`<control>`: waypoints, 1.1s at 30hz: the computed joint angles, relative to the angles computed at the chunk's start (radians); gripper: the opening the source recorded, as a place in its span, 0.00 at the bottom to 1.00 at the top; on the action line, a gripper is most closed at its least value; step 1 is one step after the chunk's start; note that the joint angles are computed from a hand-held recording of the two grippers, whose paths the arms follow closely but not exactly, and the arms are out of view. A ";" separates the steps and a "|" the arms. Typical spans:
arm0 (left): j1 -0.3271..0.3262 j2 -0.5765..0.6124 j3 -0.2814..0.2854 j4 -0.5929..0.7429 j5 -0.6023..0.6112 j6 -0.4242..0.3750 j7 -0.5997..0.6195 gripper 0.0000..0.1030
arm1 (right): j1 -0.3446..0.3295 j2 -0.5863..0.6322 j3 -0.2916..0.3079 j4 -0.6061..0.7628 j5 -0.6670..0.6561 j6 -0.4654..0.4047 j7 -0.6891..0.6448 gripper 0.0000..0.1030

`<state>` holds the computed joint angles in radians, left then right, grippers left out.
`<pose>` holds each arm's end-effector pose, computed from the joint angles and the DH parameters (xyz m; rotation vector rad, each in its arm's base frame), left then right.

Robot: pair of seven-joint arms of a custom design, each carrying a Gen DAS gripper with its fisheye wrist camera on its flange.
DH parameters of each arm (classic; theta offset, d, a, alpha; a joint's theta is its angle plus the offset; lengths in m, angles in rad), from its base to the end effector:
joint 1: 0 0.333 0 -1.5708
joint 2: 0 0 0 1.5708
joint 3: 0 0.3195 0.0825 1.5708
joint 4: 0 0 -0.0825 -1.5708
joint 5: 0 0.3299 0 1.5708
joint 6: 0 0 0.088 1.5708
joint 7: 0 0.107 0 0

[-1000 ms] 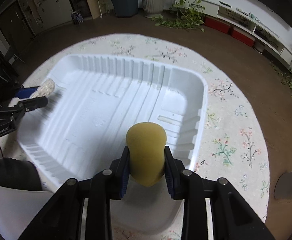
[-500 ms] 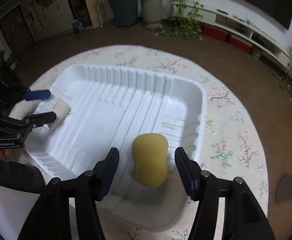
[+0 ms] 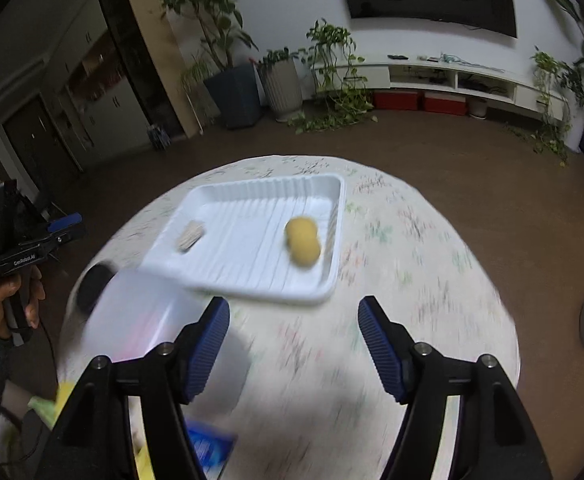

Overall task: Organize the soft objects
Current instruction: 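Move both tools back to the table and lower the left tool onto the green cloth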

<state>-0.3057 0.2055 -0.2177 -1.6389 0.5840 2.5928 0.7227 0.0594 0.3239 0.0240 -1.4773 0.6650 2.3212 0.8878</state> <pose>0.5399 -0.3070 0.6008 -1.7252 1.7887 -0.9079 0.6474 0.0628 0.5694 -1.9970 1.2821 -0.2017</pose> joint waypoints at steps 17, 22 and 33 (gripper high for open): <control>-0.065 -0.380 -0.129 -0.573 0.115 0.128 -0.550 0.74 | 0.059 -0.511 -0.038 -0.746 0.187 0.138 -0.163 0.82; -0.093 -0.407 -0.164 -0.616 0.137 0.117 -0.626 0.74 | 0.093 -0.588 -0.028 -0.857 0.181 0.170 -0.159 0.82; -0.139 -0.327 -0.194 -0.537 0.243 0.022 -0.686 0.74 | 0.176 -0.679 0.012 -0.982 0.203 0.256 -0.165 0.82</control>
<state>-0.4448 -0.1220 -0.4118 -2.1761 0.8273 2.6146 0.0369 0.2357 -0.3548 0.0363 -2.4588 0.8676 2.5773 0.7229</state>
